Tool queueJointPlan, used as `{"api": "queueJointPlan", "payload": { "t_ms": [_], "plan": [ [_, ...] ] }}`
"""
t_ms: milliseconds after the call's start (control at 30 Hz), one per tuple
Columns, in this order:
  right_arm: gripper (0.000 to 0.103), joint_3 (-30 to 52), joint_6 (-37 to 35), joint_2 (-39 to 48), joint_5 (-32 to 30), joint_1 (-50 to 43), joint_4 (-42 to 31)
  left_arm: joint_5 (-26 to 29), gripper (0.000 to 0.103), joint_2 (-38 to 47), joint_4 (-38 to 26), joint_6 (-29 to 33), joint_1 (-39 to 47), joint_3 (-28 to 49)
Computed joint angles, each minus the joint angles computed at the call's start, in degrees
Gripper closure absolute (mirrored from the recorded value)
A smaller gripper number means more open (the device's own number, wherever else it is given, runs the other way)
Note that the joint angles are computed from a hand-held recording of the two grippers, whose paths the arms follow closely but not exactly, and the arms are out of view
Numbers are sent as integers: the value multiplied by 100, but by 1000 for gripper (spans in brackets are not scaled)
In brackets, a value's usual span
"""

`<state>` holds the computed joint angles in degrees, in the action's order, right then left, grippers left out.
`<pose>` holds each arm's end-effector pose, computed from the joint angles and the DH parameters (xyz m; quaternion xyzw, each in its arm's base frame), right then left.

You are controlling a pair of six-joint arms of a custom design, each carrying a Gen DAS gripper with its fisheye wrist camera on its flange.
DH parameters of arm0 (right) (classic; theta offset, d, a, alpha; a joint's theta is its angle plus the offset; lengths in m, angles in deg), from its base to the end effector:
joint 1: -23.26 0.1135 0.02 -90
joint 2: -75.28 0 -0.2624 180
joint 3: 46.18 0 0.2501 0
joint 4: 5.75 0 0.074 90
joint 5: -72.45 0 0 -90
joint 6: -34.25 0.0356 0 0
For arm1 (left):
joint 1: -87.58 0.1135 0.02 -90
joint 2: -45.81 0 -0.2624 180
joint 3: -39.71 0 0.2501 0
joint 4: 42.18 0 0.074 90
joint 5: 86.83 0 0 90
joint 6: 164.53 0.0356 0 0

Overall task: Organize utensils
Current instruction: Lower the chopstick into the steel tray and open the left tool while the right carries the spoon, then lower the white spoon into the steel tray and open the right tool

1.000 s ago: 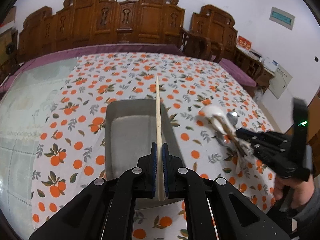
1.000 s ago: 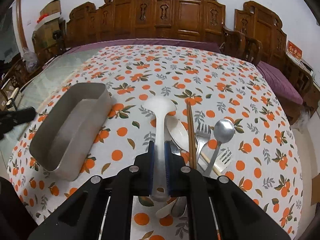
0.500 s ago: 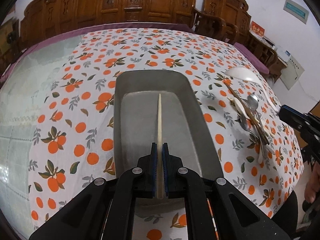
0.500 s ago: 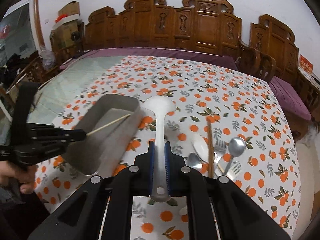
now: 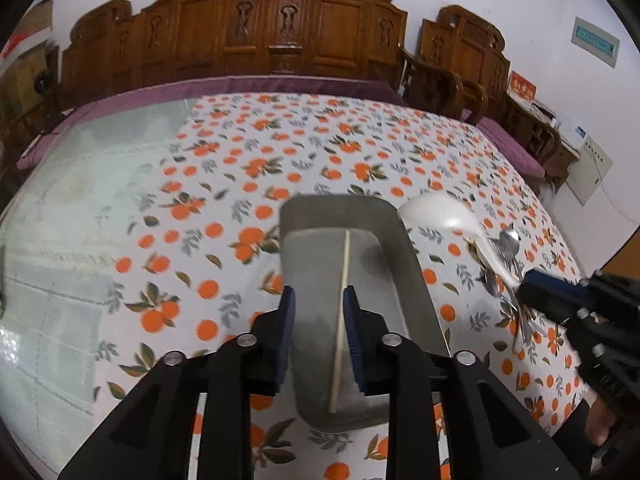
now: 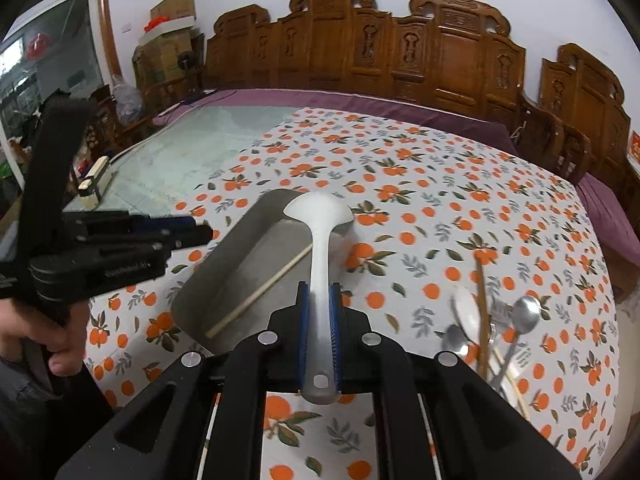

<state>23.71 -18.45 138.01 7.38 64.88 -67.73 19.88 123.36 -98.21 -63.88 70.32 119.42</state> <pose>0.1663 0.1277 0.2910 0.0301 0.9326 0.0287 0.3586 0.2616 -0.0920 0.2918 0.2706 0.9020 -0.1556 0.2983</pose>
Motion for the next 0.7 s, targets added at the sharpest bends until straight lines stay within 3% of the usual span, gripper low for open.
{"api": "queueJointPlan", "payload": {
  "t_ms": [500,700],
  "plan": [
    [92,248,-261,1675,-707,-472,1074,288,77,46,-112,164,595,320],
    [91,261,-193,1970,-912,-577,1321,284,76,59,-111,173,614,324]
  ]
}}
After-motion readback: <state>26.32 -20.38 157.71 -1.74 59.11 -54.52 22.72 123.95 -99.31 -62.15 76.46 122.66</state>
